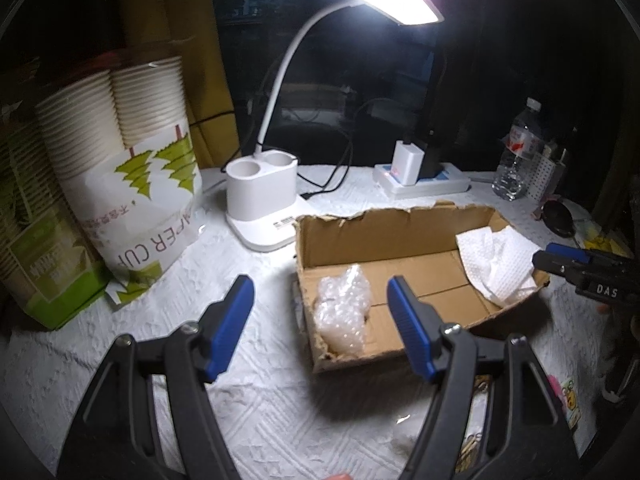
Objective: Organize soft objects
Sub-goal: 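Move both tools back toward the cotton swabs and pink plush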
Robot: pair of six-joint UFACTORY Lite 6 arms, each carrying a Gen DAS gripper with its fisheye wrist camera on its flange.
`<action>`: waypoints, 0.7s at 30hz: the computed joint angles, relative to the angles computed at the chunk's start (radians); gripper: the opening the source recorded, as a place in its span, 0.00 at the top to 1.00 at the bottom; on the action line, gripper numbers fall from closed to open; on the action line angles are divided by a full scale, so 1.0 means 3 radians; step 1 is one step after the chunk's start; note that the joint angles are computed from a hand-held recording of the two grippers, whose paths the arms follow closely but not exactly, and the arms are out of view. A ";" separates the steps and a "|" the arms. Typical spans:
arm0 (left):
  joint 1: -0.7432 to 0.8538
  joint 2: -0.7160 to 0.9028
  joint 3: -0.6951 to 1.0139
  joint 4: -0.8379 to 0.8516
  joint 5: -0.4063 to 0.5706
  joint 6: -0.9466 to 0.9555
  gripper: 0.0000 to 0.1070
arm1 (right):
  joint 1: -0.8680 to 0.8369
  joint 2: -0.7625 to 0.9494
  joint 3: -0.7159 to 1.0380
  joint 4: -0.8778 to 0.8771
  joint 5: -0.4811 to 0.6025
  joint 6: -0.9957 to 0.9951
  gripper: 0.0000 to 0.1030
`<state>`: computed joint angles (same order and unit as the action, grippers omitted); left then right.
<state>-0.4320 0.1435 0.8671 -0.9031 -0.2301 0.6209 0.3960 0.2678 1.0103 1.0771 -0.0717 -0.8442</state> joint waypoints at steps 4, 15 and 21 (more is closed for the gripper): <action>-0.0042 -0.0131 -0.0107 -0.0068 -0.0032 0.0039 0.34 | 0.0092 -0.0163 -0.0118 0.0340 -0.0071 -0.0314 0.49; -0.0483 -0.0702 -0.0509 -0.0790 -0.0168 0.0585 0.25 | 0.0472 -0.0920 -0.0722 0.0814 -0.0312 -0.0636 0.41; -0.0771 -0.0971 -0.0702 -0.1205 -0.0281 0.0872 0.24 | 0.0697 -0.1315 -0.1022 0.1245 -0.0428 -0.0953 0.40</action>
<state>-0.6632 -0.1477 0.6564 -1.2647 -0.3145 0.8825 0.6052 -0.1266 0.7037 1.4506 -0.2000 -1.1302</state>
